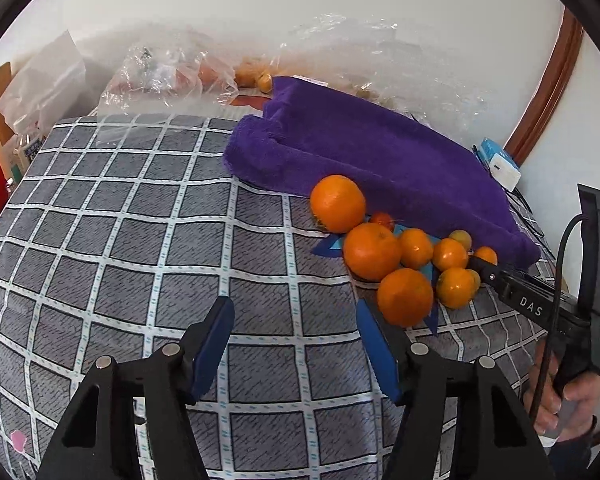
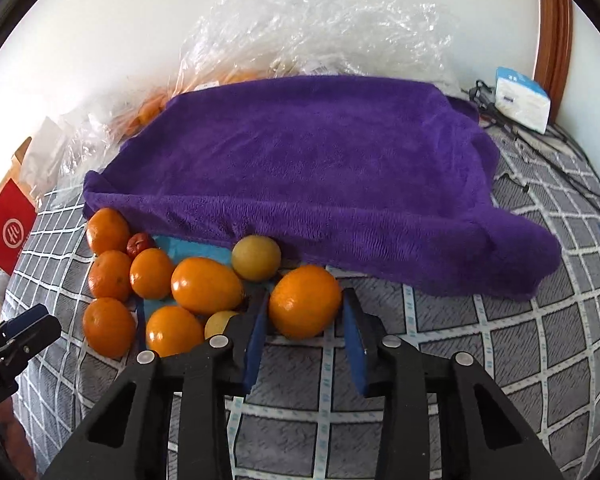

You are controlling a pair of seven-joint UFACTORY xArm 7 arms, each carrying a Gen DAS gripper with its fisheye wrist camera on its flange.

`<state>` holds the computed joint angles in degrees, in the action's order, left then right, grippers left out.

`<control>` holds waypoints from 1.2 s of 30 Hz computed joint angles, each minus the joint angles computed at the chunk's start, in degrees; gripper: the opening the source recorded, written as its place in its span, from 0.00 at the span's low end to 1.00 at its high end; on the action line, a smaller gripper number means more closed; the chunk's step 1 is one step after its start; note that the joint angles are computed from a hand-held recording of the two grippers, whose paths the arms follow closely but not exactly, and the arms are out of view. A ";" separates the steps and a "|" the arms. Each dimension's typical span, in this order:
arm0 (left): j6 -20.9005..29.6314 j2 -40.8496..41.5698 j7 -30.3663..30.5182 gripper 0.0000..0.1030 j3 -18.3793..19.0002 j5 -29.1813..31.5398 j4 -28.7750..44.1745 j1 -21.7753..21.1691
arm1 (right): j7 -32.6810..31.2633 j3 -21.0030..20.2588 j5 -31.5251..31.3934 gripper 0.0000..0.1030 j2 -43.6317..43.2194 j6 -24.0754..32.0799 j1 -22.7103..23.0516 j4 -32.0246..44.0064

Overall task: Organize fruits
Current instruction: 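Grasp an orange with the right gripper while the left tool approaches the fruit, then grasp a large orange with the left gripper while the right gripper holds its orange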

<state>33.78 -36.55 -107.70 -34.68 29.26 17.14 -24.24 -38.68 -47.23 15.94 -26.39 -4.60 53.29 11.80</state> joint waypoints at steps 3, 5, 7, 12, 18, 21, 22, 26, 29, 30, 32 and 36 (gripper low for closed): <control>-3.39 2.96 0.67 0.59 -0.63 3.25 1.98 2.87 | -1.29 -0.05 -0.55 0.34 -0.83 0.39 -0.88 -0.27; -5.82 4.36 0.12 0.59 -1.34 5.19 2.93 4.52 | -2.35 1.53 -1.34 0.34 -1.36 -0.63 -3.79 -1.36; -8.59 5.75 -0.63 0.59 -2.23 7.26 3.74 6.32 | -3.49 2.63 -2.67 0.34 -2.24 -0.78 -7.16 -2.28; -11.95 10.32 -2.68 0.59 -4.09 11.58 6.00 10.28 | -6.26 1.13 -2.89 0.34 -3.82 0.92 -10.98 -2.48; -9.56 14.48 -10.72 0.59 -6.80 20.07 8.51 13.35 | -10.96 -5.41 -1.55 0.34 -6.50 -1.09 -7.71 -3.34; -7.31 16.20 -12.62 0.59 -6.64 23.99 9.52 12.57 | -12.74 -6.73 -2.20 0.34 -7.32 -0.57 -6.97 -3.30; -5.52 17.24 -12.00 0.59 -6.46 24.30 10.29 11.80 | -13.15 -6.63 -2.04 0.34 -7.24 -0.23 -7.10 -3.29; -4.82 18.48 -13.06 0.39 -4.33 27.64 11.22 9.56 | -12.97 -4.90 -1.18 0.35 -6.46 -1.21 -7.75 -3.81; -3.99 18.36 -15.06 0.37 -2.86 29.26 11.11 7.60 | -12.63 -5.03 -1.27 0.35 -6.67 -1.13 -7.78 -3.89; -3.74 18.31 -15.49 0.37 -2.26 29.60 11.07 6.88 | -12.63 -5.20 -1.28 0.35 -6.73 -0.96 -7.71 -3.82; -3.14 17.87 -16.92 0.37 -1.27 30.58 10.82 5.49 | -12.75 -5.58 -1.15 0.35 -6.83 -0.89 -7.41 -3.70; -0.23 16.06 -20.54 0.37 -0.24 32.31 10.13 2.26 | -12.41 -5.47 -1.20 0.35 -6.46 -1.68 -7.22 -3.80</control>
